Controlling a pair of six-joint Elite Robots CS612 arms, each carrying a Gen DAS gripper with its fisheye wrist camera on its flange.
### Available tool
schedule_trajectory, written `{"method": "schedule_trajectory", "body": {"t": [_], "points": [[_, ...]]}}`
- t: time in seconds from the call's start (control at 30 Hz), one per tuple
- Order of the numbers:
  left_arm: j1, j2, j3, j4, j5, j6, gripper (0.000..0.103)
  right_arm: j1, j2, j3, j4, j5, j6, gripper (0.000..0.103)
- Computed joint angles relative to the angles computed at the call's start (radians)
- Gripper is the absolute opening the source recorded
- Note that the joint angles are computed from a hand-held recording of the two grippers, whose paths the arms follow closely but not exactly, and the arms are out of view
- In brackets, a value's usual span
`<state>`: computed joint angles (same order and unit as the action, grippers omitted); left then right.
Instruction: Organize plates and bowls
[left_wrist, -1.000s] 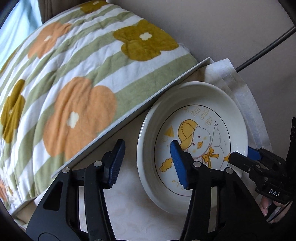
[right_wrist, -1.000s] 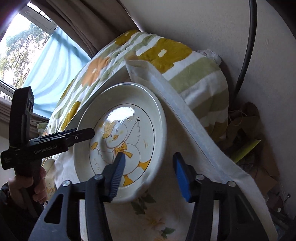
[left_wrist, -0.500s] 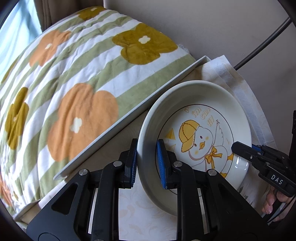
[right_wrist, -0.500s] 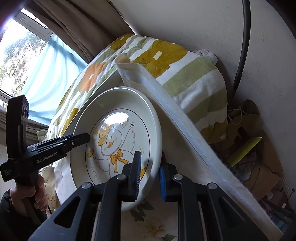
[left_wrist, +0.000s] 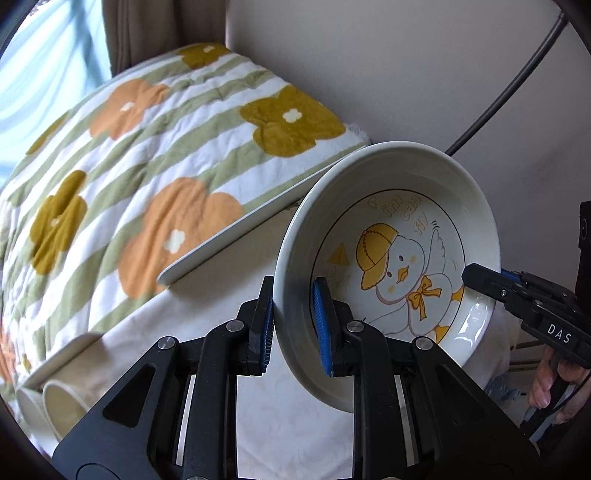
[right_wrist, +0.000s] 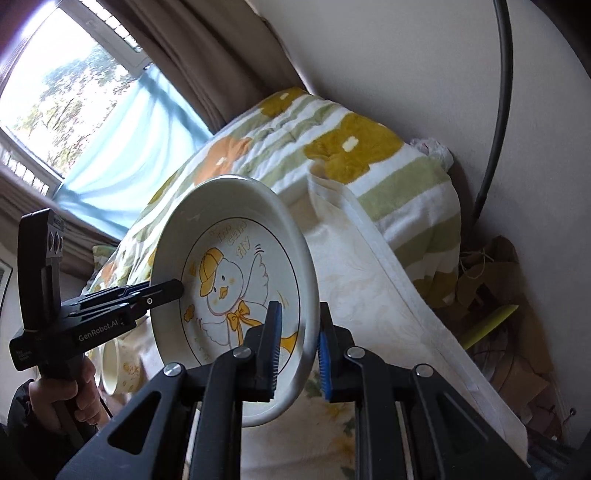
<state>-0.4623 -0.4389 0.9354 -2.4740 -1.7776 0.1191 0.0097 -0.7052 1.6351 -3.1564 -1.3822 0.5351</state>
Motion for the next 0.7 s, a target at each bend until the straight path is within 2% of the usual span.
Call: {"method": "schedule_trajectory", "body": {"t": [0.17,0.4,0.57,0.7], "points": [[0.013,-0.119,0.206,-0.142,0.022,-0.042,0.017,0.03,-0.049,0.048,-0.023,0.012,-0.04,0.017],[0.045,-0.254,0.465,-0.285,0.051,-0.126,0.017,0.085,-0.081,0.098,-0.034,0.053,-0.08,0.017],[0.066,-0.319,0.609,-0.347,0.09,-0.219,0.017,0.114,-0.075,0.098,0.002,0.118,-0.139,0.016],[0.08,-0.347,0.696,-0.383,0.116,-0.304,0.017,0.132,-0.061,0.081,0.051,0.17,-0.203,0.017]]}}
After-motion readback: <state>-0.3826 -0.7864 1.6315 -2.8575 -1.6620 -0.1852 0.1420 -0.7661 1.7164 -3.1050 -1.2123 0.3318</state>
